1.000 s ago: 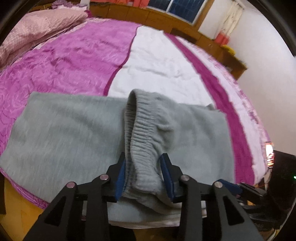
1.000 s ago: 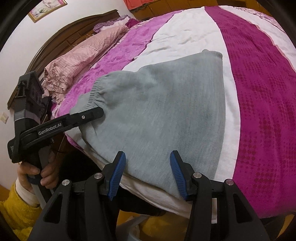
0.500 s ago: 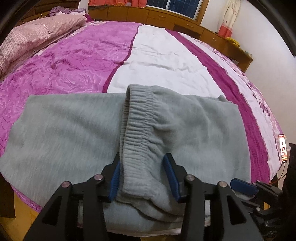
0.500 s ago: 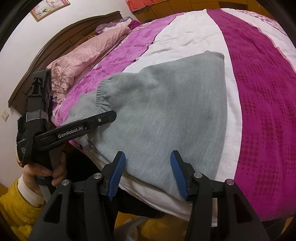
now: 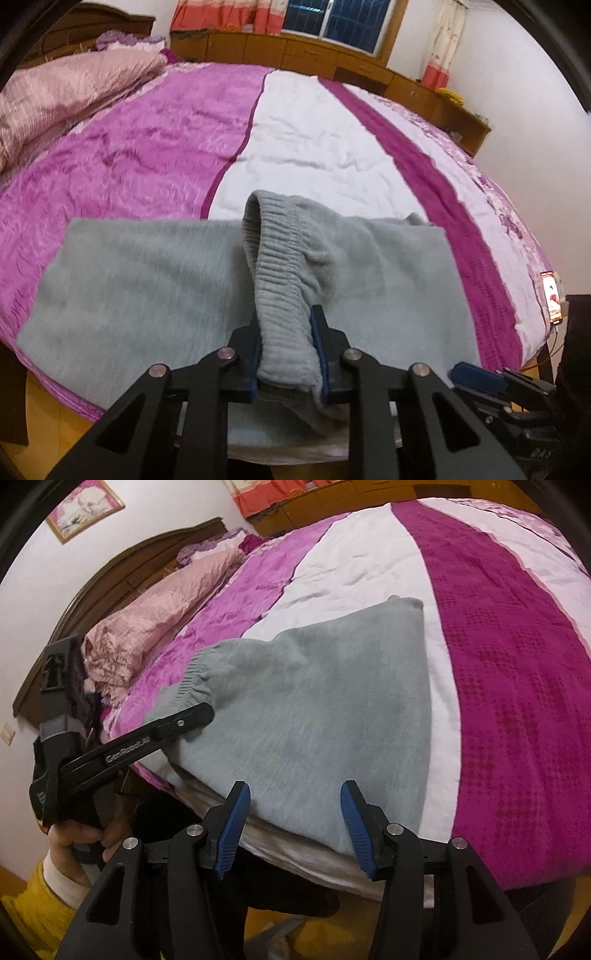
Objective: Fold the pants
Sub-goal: 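Lift and pull the waistband with the left tool to align, then open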
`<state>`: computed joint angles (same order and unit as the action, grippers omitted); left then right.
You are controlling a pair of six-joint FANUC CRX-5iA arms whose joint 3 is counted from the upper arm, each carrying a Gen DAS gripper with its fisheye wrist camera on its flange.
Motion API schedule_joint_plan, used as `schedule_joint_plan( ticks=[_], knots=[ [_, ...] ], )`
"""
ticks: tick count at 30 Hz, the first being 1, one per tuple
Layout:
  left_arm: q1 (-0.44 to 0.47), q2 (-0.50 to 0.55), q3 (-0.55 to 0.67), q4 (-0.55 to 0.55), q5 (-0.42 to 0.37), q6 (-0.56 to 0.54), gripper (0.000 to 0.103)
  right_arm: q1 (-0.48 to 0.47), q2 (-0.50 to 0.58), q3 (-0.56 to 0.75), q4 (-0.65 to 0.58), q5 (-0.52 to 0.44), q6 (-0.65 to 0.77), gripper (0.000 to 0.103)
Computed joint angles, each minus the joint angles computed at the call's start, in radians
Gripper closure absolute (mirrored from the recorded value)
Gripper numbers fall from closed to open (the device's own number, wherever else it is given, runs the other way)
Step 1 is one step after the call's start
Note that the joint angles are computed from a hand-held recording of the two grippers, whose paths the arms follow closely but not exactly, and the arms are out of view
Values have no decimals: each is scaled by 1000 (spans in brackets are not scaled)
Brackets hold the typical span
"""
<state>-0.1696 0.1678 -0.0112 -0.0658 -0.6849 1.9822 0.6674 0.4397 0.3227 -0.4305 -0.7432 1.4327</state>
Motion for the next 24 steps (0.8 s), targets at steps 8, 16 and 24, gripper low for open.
schedule_joint_plan(
  ticks=[8, 16, 24],
  knots=[
    [-1, -60, -16, 20, 41, -62, 81, 6, -62, -79, 46, 114, -73, 58],
    [5, -86, -13, 5, 47, -78, 81, 15, -78, -112, 108, 131, -146, 58],
    [71, -135, -81, 133, 94, -200, 81, 12, -78, -116, 118, 131, -159, 58]
  ],
)
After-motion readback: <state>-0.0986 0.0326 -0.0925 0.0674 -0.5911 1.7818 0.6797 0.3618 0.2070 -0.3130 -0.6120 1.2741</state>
